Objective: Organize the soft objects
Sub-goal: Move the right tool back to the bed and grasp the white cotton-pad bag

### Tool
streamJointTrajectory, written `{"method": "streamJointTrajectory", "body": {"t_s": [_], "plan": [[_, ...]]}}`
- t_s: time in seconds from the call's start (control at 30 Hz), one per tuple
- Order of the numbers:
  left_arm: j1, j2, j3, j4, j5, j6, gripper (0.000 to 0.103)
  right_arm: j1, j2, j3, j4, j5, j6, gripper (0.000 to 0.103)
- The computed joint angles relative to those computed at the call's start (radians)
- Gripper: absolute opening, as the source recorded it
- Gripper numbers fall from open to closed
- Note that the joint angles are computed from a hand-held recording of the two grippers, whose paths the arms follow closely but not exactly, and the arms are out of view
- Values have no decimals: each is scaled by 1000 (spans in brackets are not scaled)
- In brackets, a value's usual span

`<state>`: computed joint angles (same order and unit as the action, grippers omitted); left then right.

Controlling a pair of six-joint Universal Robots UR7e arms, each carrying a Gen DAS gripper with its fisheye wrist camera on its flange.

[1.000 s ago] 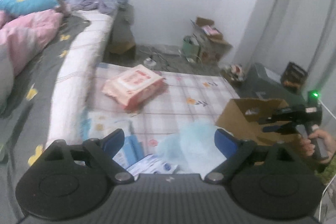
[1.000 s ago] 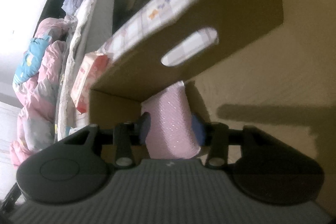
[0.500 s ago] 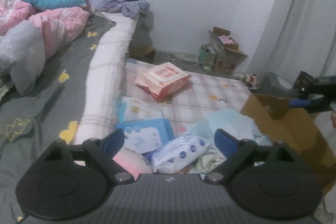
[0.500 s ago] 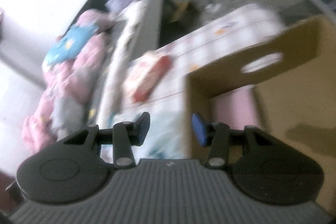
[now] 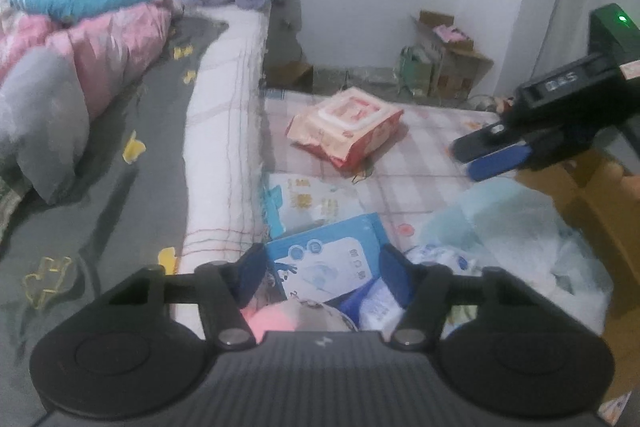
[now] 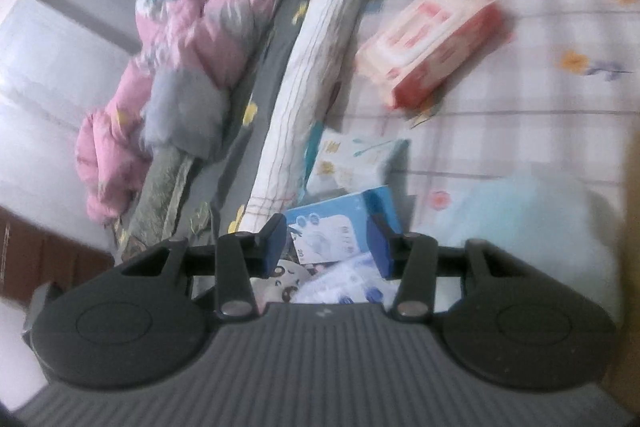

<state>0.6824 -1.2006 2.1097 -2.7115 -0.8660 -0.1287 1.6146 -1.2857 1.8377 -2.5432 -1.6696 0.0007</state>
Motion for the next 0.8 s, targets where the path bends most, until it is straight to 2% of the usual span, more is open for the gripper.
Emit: {"method": "streamJointTrajectory", "body": {"t_s": [0.1, 0.17, 0.3, 0.43, 0.53, 0.8], "plan": [[61, 58, -89, 50, -45, -7, 55, 20, 127, -113, 40, -35, -16, 44], [88, 101, -142, 84, -43, -11, 50, 22, 200, -190, 79, -47, -15, 45], [130, 188, -248, 142, -12, -10, 42, -2, 313, -303, 107, -54, 83, 47], [168, 251, -338, 217, -29, -28, 33, -48, 375, -352, 118, -34, 199, 47], [190, 288, -387, 257, -38, -38, 28, -79, 402, -369, 119, -6, 253, 48], [213, 324, -431, 296, -26, -91, 19, -108, 430, -377, 133, 38, 254, 49]]}}
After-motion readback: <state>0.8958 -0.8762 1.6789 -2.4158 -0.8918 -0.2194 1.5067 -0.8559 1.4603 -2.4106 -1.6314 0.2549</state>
